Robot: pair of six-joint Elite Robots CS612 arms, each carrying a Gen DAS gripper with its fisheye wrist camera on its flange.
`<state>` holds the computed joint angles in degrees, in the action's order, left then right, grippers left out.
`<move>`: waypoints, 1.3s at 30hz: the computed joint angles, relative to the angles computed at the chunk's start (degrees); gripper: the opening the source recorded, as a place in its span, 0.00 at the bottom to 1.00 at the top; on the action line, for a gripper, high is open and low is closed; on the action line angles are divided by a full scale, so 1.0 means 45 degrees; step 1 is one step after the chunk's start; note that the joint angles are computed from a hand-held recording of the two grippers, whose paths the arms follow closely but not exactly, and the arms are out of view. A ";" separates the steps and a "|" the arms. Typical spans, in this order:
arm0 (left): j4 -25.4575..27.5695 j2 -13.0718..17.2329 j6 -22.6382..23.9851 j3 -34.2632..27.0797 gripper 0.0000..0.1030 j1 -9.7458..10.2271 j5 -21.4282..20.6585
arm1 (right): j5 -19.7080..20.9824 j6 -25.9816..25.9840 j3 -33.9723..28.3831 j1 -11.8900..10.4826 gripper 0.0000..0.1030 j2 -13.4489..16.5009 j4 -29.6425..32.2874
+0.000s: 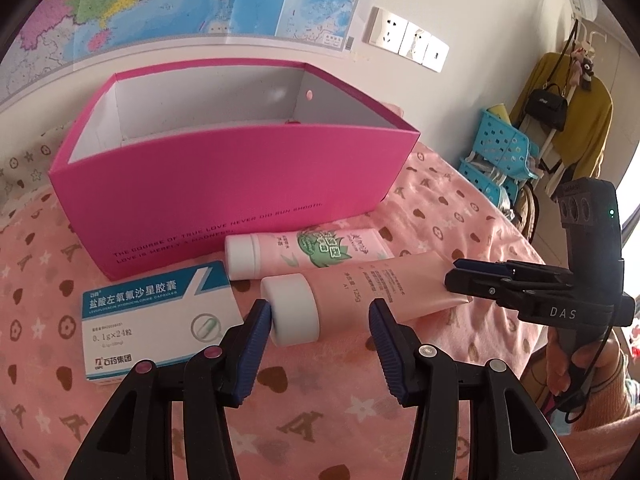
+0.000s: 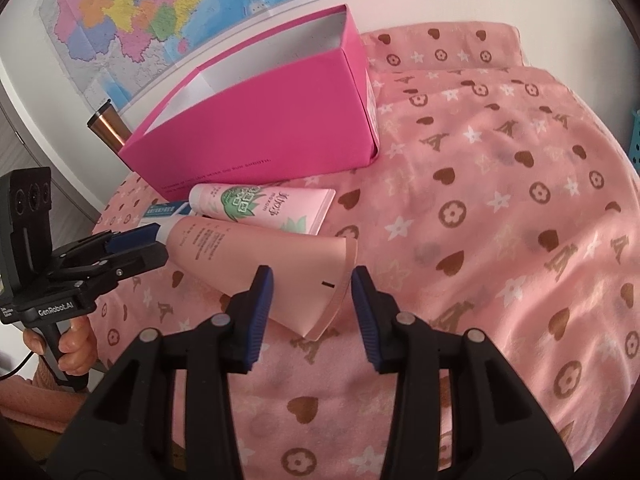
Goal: Organize rigid objects
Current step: 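Grasp the large pink tube near its cap end with the right gripper, then carry the pink tube into the magenta box and open the right gripper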
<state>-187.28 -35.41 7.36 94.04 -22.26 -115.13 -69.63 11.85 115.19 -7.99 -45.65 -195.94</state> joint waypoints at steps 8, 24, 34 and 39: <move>-0.0555 -0.0113 -0.0170 0.0089 0.49 0.0058 -0.0055 | -0.0137 -0.0217 0.0004 0.0049 0.42 -0.0165 -0.0323; -0.1647 -0.0258 -0.0459 0.0079 0.49 0.0107 -0.0071 | -0.0303 -0.0587 -0.0169 0.0086 0.42 -0.0399 -0.0856; -0.2236 -0.0308 -0.0516 0.0018 0.49 0.0051 0.0224 | -0.0464 -0.0822 -0.0380 0.0071 0.42 -0.0514 -0.1181; -0.2439 -0.0295 -0.0538 -0.0055 0.49 0.0023 0.0340 | -0.0570 -0.0875 -0.0502 0.0068 0.42 -0.0512 -0.1250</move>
